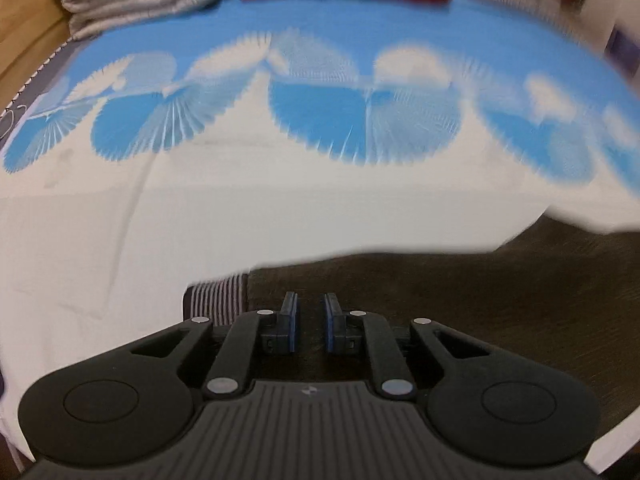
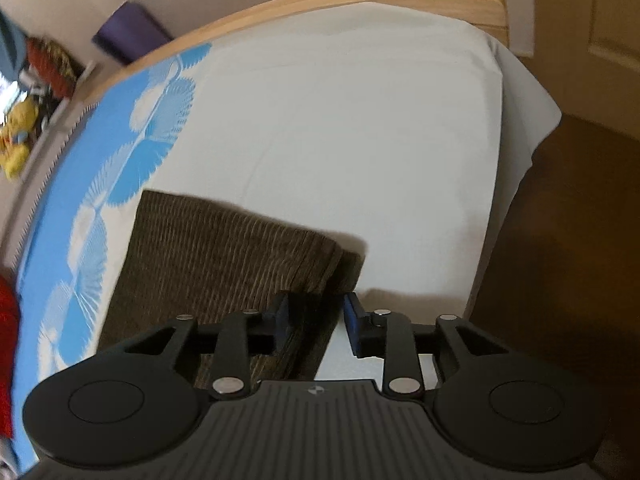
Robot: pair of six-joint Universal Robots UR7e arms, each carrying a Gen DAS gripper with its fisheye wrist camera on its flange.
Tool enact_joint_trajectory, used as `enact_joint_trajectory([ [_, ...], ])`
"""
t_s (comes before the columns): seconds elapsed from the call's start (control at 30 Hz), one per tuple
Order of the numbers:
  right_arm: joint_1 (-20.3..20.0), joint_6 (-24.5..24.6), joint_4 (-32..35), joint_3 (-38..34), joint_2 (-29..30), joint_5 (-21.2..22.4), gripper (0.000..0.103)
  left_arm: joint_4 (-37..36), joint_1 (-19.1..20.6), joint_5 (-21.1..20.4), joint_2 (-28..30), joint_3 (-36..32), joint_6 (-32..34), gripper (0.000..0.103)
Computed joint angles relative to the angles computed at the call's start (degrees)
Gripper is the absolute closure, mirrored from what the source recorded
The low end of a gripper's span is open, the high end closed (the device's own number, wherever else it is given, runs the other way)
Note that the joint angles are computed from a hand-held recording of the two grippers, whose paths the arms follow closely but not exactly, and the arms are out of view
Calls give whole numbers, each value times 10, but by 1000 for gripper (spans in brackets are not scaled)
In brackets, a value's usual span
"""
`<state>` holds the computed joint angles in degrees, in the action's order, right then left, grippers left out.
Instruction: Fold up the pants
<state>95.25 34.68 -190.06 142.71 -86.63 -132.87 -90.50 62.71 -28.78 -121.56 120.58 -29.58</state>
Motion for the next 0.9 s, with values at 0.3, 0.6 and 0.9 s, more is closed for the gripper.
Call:
enact_joint_trajectory([
  [0.3, -22, 7, -35, 8, 2, 34, 58, 85, -80, 26, -19, 26, -36, 80],
  [0.6, -22, 9, -25, -8, 26, 28, 54, 280, -280, -19, -49, 21, -261, 62],
  [0.9, 4, -19, -16, -25, 56, -34, 81, 216, -157, -159, 60, 59, -221, 68],
])
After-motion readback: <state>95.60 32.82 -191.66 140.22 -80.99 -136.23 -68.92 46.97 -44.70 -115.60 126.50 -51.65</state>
